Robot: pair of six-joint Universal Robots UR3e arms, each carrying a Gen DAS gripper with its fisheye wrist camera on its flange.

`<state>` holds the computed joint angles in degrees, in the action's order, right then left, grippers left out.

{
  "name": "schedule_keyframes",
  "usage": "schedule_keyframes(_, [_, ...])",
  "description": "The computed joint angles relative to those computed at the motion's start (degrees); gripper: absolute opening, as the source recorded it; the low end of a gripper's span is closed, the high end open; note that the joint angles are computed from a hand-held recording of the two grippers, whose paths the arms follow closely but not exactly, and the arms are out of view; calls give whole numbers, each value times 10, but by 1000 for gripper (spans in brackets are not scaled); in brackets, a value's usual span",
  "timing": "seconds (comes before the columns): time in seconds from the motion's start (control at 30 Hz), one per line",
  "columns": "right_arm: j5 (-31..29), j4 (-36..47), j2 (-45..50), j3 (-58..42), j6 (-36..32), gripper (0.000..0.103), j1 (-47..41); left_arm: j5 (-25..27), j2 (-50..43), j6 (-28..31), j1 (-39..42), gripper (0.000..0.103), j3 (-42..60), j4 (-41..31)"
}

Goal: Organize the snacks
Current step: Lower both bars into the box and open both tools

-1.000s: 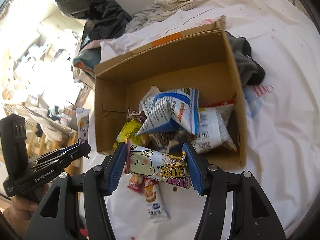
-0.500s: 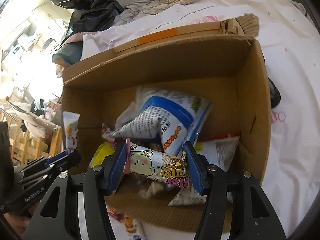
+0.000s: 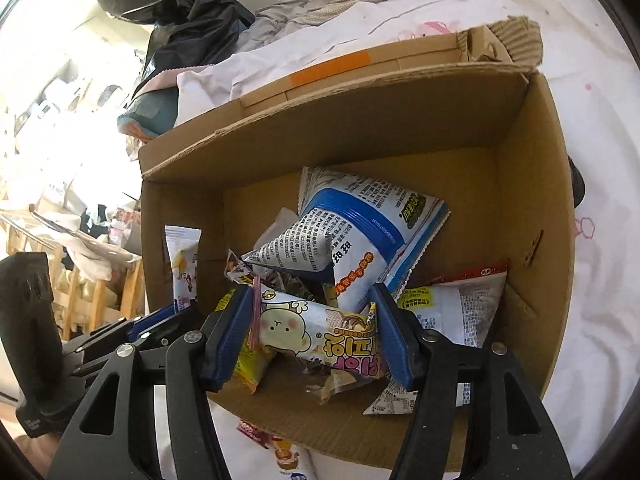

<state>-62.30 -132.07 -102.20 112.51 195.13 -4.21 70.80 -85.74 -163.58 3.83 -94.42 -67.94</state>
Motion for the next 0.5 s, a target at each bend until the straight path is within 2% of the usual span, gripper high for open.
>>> schedule_keyframes(0.13, [21, 8, -6, 7, 8, 68, -16, 0, 2, 3, -5, 18, -3, 3])
schedule_keyframes(0.2, [29, 14, -6, 7, 10, 79, -22, 1, 1, 4, -7, 19, -4, 0])
schedule_keyframes(0.27, [29, 10, -7, 8, 16, 83, -22, 6, -3, 5, -12, 20, 0, -9])
schedule_keyframes(0.33, [29, 13, -8, 5, 16, 83, -21, 2, -3, 9, -13, 29, 2, -18])
schedule_keyframes(0.4, [27, 15, -9, 1, 14, 83, -20, 4, -2, 9, -15, 60, 4, -25])
schedule_keyframes(0.5, [29, 23, -20, 2, 13, 83, -23, 5, 10, 5, -17, 76, -5, -15])
